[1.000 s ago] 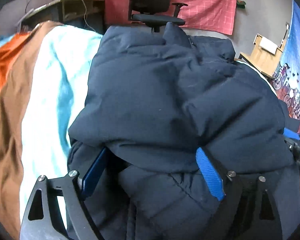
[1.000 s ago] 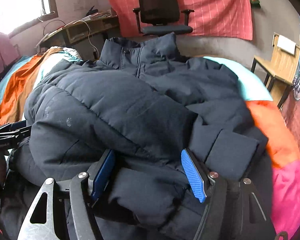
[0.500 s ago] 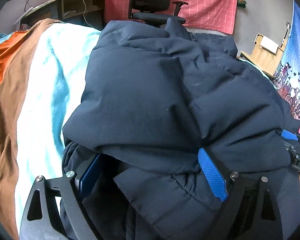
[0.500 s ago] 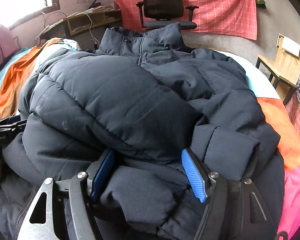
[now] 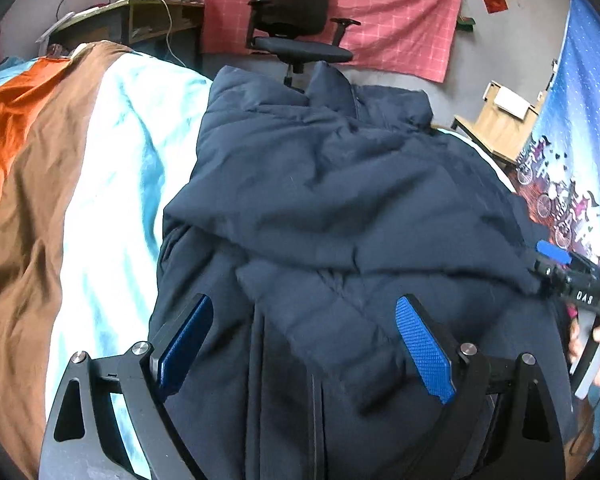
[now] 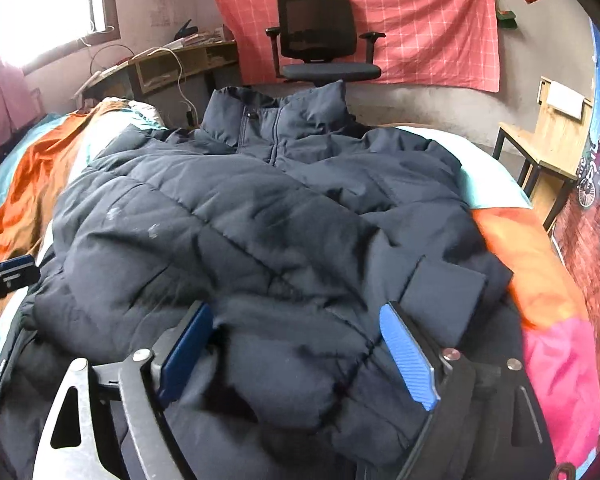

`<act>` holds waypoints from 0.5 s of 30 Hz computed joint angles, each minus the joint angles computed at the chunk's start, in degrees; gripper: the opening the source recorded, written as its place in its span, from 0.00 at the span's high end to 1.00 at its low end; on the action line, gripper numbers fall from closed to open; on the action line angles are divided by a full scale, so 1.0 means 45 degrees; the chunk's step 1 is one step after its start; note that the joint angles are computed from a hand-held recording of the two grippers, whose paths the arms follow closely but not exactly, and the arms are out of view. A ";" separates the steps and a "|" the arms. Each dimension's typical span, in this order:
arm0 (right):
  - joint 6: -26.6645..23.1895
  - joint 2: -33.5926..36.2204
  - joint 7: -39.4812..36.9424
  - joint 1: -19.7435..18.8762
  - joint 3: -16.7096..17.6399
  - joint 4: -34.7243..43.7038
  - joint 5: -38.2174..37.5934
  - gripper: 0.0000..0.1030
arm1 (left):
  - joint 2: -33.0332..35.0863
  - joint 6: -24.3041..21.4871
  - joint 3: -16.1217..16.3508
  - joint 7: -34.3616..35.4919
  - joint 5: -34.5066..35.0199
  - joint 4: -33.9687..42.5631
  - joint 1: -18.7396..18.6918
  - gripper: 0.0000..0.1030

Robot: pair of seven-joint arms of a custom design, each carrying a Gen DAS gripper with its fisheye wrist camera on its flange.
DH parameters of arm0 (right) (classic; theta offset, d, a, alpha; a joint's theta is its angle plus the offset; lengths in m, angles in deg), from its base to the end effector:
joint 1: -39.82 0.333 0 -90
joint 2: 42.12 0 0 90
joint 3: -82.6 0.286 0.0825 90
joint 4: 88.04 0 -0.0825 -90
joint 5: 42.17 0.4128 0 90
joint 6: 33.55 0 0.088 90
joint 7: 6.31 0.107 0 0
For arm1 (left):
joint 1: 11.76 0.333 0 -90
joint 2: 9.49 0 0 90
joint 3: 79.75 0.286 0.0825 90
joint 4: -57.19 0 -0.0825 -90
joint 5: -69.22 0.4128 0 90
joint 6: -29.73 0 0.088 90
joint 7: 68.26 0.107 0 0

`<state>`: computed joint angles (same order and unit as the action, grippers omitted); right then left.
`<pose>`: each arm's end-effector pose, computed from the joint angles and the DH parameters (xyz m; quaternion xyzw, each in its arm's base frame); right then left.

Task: Fold large clothes

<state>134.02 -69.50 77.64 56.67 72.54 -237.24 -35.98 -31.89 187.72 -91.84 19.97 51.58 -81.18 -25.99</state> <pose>0.4725 0.0482 0.4615 -0.6874 0.6132 -0.2176 0.3226 0.4622 -0.2203 0.4964 -0.5897 0.7223 -0.3379 0.1275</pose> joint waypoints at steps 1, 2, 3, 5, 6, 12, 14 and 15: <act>-0.0102 -0.0198 0.0067 -0.0114 0.0079 -0.0089 -0.0067 0.15 | -0.0145 -0.0198 0.0235 0.0294 -0.0358 -0.0070 -0.0265 0.13; -0.0150 -0.0531 0.0145 -0.0243 0.0158 -0.0291 -0.0145 0.14 | -0.0291 -0.0576 0.0439 0.0555 -0.0690 -0.0074 -0.0472 0.13; -0.0178 -0.0719 0.0350 -0.0442 0.0333 -0.0411 -0.0289 0.13 | -0.0443 -0.0876 0.0477 0.0611 -0.0839 -0.0103 -0.0509 0.13; -0.0417 -0.1087 0.0724 -0.0664 0.0478 -0.0578 -0.0472 0.09 | -0.0768 -0.1093 0.0401 0.0599 -0.0969 -0.0228 -0.0497 0.13; -0.0607 -0.1276 0.0921 -0.0743 0.0535 -0.0632 -0.0532 0.09 | -0.0907 -0.1155 0.0347 0.0559 -0.0978 -0.0270 -0.0475 0.13; -0.1213 -0.2181 0.2184 -0.1137 0.1033 -0.0726 -0.1131 0.05 | -0.1963 -0.1377 -0.0228 -0.0388 -0.0416 -0.0598 -0.0176 0.12; -0.1300 -0.2436 0.2489 -0.1093 0.1085 -0.0710 -0.1226 0.03 | -0.2045 -0.1289 -0.0097 -0.0291 -0.0461 -0.0519 -0.0392 0.12; -0.1320 -0.2585 0.2660 -0.1108 0.1169 -0.0726 -0.1314 0.02 | -0.2038 -0.1180 0.0164 0.0029 -0.0748 -0.0437 -0.0689 0.12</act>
